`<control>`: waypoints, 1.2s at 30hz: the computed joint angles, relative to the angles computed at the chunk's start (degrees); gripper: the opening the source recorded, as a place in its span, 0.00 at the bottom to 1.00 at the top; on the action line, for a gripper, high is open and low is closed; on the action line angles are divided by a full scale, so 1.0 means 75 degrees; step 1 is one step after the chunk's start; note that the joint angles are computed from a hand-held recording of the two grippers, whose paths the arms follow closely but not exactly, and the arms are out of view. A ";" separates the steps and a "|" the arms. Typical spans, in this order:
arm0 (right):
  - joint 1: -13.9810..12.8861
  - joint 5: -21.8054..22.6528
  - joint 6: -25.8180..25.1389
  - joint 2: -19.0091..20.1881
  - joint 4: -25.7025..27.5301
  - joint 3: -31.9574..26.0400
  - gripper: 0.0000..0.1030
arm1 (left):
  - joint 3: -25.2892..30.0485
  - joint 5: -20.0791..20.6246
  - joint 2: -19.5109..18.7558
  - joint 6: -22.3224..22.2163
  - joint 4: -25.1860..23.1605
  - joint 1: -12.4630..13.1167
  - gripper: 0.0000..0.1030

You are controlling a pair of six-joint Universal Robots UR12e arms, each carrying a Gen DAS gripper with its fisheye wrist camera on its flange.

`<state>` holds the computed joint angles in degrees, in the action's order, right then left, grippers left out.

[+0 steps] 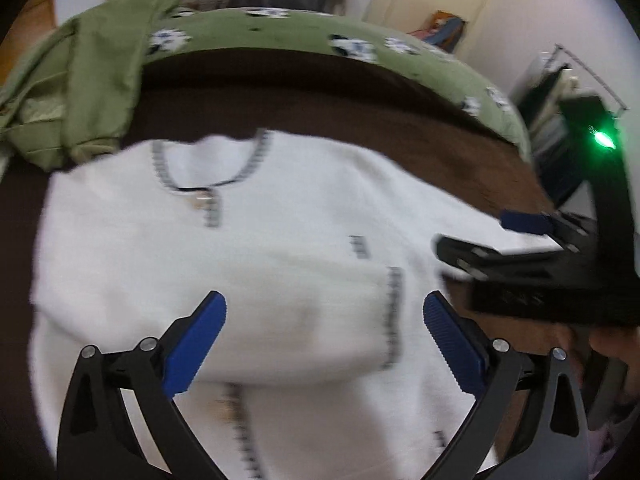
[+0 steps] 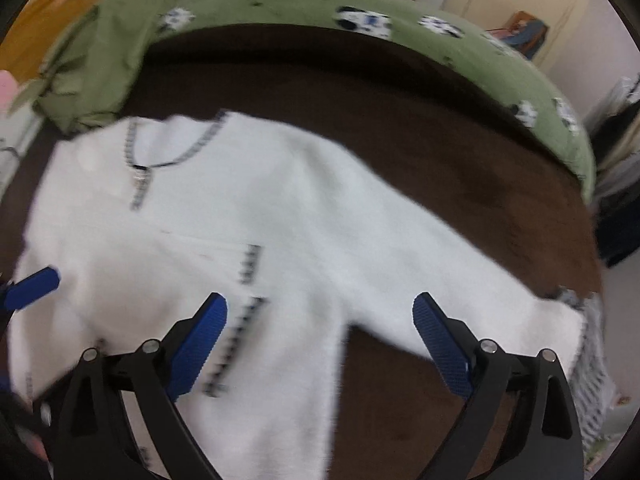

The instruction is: Fold large clothes

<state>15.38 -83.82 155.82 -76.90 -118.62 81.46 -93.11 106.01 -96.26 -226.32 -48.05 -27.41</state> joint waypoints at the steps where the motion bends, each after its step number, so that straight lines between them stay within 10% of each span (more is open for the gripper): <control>1: 0.0038 0.0062 0.0005 -0.0001 0.0062 0.0022 0.80 | -0.0054 0.0137 0.0100 -0.0121 -0.0280 0.0068 0.94; 6: 0.0223 0.0359 0.0213 0.0087 0.0699 0.0156 0.33 | -0.0584 -0.0237 0.0580 -0.0886 -0.0903 0.0595 0.94; 9: 0.0364 0.0200 0.0278 0.0099 0.0729 0.0387 0.29 | -0.0926 -0.0406 0.0782 -0.1200 -0.0958 0.0806 0.94; 13: 0.0342 0.0198 0.0609 -0.0018 0.0366 0.0704 0.33 | -0.1067 -0.0375 0.0882 -0.1418 -0.0918 0.0858 0.94; 16: 0.0250 -0.0089 0.0933 -0.0212 -0.0321 0.0914 0.75 | -0.0908 -0.0324 0.0771 -0.1233 -0.1021 0.0781 0.94; 36: -0.2203 -0.1666 0.0956 -0.0115 -0.1623 0.0703 0.85 | 0.2380 -0.1230 -0.2227 0.0657 -0.1005 0.0280 0.94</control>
